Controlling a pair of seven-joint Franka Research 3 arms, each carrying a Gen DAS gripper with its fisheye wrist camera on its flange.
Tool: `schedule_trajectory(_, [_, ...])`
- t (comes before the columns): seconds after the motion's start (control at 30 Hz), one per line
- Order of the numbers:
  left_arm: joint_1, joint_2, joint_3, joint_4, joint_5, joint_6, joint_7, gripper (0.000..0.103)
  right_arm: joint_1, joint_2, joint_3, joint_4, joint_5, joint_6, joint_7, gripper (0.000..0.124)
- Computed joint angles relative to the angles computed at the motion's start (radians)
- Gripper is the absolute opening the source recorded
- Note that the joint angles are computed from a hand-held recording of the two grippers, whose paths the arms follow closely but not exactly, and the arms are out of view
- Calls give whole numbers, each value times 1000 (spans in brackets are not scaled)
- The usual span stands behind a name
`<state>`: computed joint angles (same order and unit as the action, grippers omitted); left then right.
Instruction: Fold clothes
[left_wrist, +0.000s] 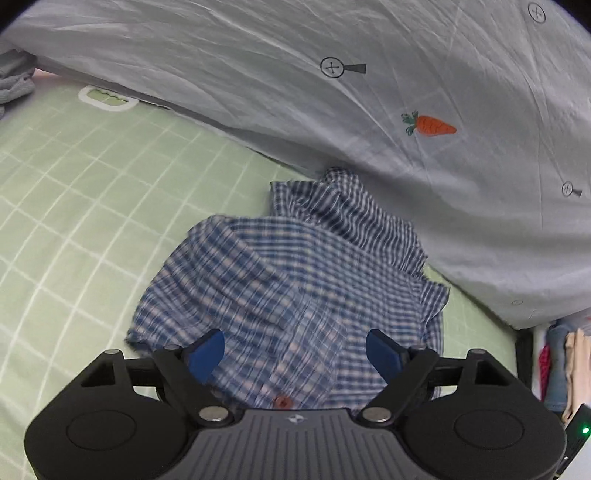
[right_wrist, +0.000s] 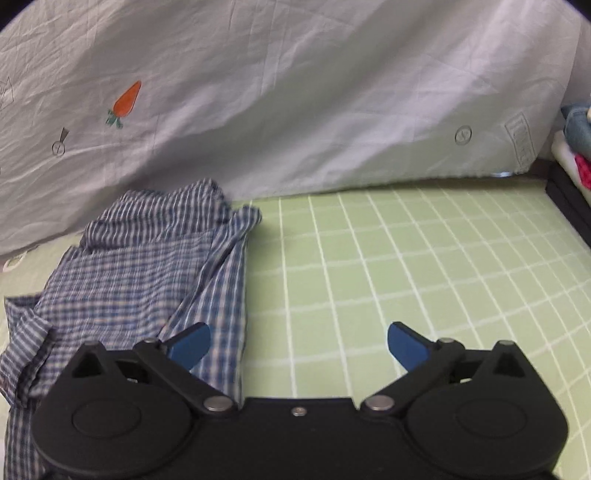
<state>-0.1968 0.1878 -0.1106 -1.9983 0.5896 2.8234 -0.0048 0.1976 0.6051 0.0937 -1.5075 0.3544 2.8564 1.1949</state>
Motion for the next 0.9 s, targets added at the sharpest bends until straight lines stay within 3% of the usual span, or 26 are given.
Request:
schedule_trajectory(0.13, [-4, -52, 7, -56, 31, -46, -80, 87, -83, -4, 132, 2, 126, -2, -102, 103])
schedule_trajectory(0.2, [3, -71, -2, -79, 29, -76, -111, 87, -122, 19, 203, 48, 219, -55, -165, 103])
schedule_trajectory(0.27, [13, -87, -12, -105, 11, -98, -137, 87, -155, 62, 259, 129, 321, -180, -182, 103])
schedule_trajectory(0.4, [33, -110, -25, -156, -19, -96, -177, 87, -157, 207, 286, 347, 476, -478, 10, 97])
schedule_trajectory(0.47, [40, -121, -27, -178, -20, -82, -189, 87, -149, 276, 294, 426, 542, -571, 92, 83])
schedule_trajectory(0.57, [51, -130, -30, -198, -14, -60, -187, 87, -91, 329, 243, 503, 533, -638, 173, 69])
schedule_trajectory(0.7, [63, -122, -31, -204, -24, -32, -165, 87, -60, 340, 222, 521, 520, -671, 164, 54])
schedule_trajectory(0.8, [67, -114, -29, -206, -35, -16, -150, 87, -53, 339, 224, 523, 522, -702, 134, 30])
schedule_trajectory(0.87, [65, -121, -26, -212, -17, -6, -166, 87, -50, 321, 223, 501, 523, -705, 92, 2])
schedule_trajectory(0.9, [65, -124, -24, -215, -7, -1, -175, 87, -54, 300, 228, 467, 540, -687, 66, 2])
